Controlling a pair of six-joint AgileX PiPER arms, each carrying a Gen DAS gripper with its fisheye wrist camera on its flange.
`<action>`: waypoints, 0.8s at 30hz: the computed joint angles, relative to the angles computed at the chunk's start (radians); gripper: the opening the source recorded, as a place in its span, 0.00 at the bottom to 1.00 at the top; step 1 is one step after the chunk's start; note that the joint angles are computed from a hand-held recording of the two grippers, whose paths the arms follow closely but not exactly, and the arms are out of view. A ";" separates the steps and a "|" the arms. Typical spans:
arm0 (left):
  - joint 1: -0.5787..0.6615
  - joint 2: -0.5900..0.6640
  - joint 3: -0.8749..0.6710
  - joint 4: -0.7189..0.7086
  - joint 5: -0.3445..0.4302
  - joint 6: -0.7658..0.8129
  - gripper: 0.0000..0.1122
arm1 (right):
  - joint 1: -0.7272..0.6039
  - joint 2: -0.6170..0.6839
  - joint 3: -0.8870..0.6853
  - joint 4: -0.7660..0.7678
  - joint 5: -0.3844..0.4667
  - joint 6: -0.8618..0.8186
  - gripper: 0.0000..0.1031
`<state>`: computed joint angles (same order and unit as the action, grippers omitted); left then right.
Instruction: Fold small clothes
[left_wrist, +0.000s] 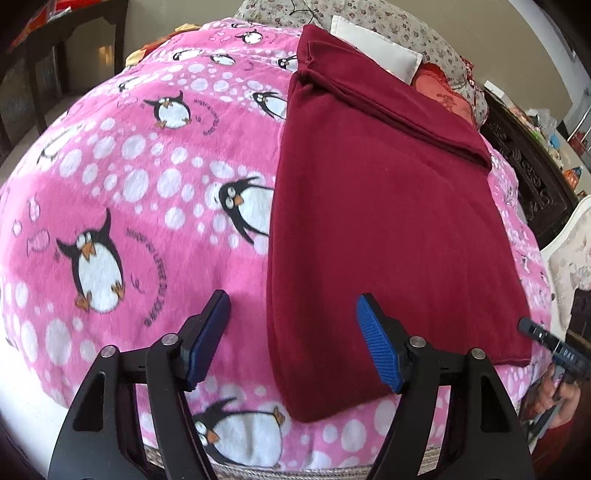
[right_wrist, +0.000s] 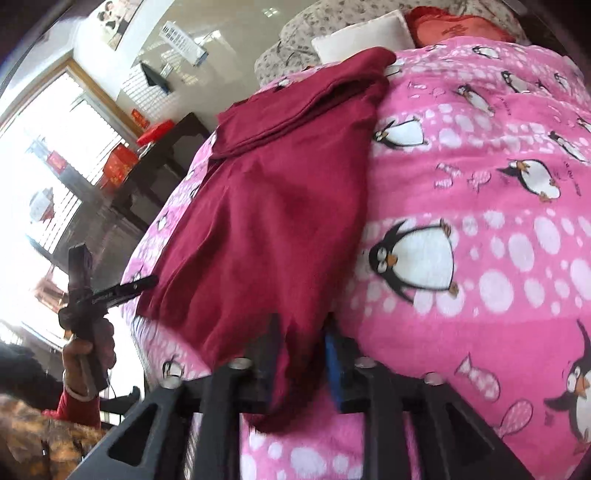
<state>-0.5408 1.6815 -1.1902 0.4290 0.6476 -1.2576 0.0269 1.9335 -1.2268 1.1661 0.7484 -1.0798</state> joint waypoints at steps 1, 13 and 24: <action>-0.002 -0.006 0.012 0.001 -0.016 -0.009 0.70 | -0.007 -0.009 0.014 0.006 0.014 -0.025 0.34; -0.036 0.099 -0.121 -0.041 0.069 0.153 0.87 | -0.020 0.011 0.025 0.046 0.110 -0.101 0.44; 0.055 0.041 -0.073 -0.306 -0.019 0.436 0.12 | -0.074 0.094 -0.030 0.174 0.385 -0.263 0.15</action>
<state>-0.4858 1.7229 -1.2627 0.1231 0.6285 -0.8215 -0.0469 2.0272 -1.2564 1.3401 1.1330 -1.3429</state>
